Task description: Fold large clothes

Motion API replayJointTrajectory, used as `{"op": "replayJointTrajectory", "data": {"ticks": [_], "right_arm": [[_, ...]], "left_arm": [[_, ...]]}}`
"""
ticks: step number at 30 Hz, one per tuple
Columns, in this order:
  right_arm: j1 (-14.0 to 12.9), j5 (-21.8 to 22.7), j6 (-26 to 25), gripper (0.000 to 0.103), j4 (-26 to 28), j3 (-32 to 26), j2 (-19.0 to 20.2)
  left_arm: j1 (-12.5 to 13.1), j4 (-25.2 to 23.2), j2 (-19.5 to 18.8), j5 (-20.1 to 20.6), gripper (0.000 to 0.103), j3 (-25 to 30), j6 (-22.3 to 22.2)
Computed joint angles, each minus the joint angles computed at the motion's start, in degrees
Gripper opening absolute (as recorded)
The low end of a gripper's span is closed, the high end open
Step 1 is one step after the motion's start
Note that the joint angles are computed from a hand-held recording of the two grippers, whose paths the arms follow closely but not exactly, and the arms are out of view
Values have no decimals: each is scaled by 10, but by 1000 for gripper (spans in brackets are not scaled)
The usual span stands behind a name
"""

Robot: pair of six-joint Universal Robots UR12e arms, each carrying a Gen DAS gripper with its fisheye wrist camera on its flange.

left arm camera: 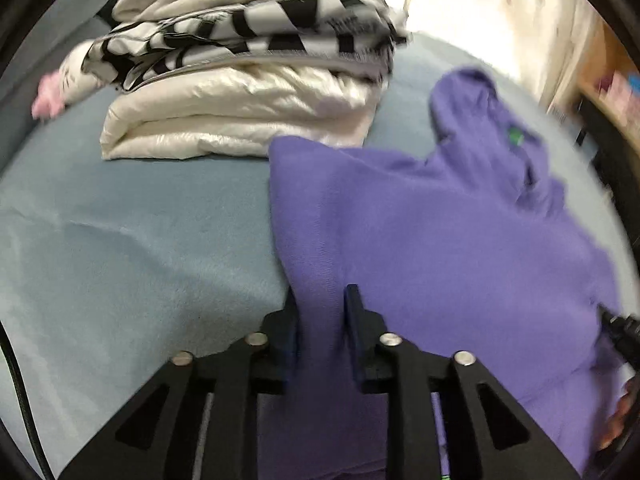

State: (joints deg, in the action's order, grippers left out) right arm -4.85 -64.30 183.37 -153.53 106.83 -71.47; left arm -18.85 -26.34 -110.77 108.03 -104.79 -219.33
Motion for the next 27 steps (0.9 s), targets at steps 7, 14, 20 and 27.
{"op": "replayJointTrajectory", "data": {"ticks": [7, 14, 20, 27], "right_arm": [[14, -44, -31, 27, -100, 34, -37], [54, 24, -77, 27, -53, -5, -15], [85, -1, -74, 27, -2, -51, 31], [61, -76, -87, 0, -50, -48, 38]], "left_arm": [[-26, 12, 16, 109, 57, 3, -3], [-22, 47, -14, 17, 57, 46, 30], [-19, 1, -65, -13, 58, 92, 12], [-16, 34, -66, 0, 62, 79, 49]]}}
